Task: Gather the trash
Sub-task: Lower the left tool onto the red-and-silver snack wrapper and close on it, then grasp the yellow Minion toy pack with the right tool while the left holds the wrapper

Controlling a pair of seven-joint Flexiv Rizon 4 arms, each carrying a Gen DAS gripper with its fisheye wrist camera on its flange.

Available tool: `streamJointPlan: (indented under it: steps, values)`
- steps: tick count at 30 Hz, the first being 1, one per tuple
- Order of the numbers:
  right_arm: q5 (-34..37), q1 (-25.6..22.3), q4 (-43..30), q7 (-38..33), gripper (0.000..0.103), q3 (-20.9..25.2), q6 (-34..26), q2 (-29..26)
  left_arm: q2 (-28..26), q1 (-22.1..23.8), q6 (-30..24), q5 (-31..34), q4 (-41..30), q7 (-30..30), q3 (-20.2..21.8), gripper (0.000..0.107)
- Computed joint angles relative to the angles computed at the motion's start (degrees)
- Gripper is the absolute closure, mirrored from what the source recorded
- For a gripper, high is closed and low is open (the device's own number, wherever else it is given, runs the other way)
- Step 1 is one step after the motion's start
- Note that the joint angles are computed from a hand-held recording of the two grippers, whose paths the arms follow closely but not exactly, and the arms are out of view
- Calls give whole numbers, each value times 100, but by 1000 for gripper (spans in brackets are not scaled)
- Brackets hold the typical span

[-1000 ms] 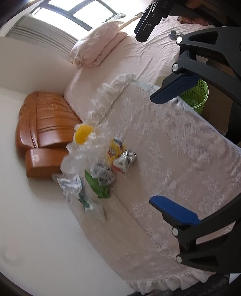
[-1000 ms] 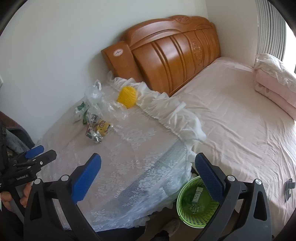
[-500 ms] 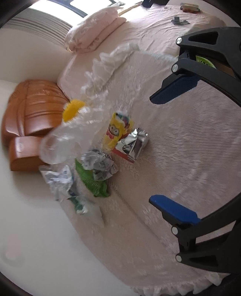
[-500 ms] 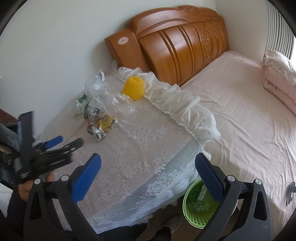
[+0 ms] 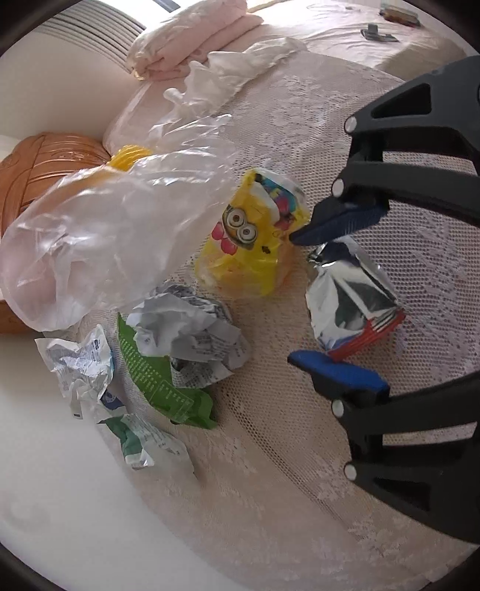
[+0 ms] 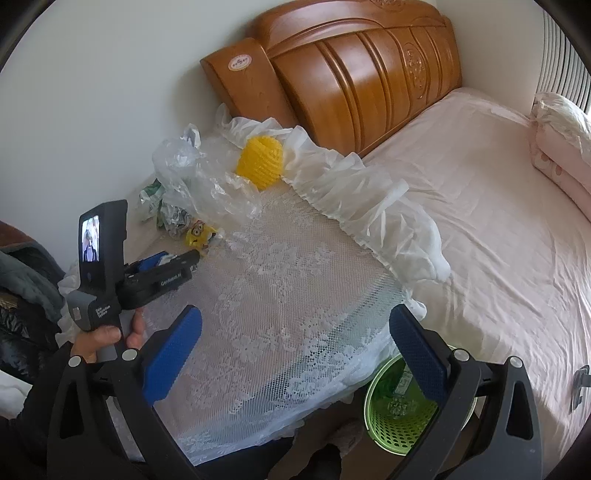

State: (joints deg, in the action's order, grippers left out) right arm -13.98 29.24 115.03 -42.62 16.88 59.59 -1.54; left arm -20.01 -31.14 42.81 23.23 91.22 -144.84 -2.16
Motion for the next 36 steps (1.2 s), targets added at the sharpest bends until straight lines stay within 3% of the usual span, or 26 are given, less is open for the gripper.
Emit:
streamJointPlan:
  steps: [5,17,22,27,29,36]
  values:
    - [44,25,-76,-90,2,-3,7,-97,52,63,162,-116,148,73,-21,63]
    - [409,90,-214,-538,2,45,63,-311,738,257,824,-415,1111,-74,-119,67]
    - [711,212,-648,-1153,2,99,263,-925,1219,299,553,-261,1344,-199,-222,67]
    - [485,470,-1255,-1642,2,66,501,-1745,1832,431,315,-303,1724,-337,-433,67]
    - [203,638,-1619,-1779,10,-42,435,-2147,2025,516,282,-336,1875,-301,-513,67]
    - [-456,1024,-2494,-1771,20,-448,-19,-2899,2456,761,434,-541,2318,-180,-711,67]
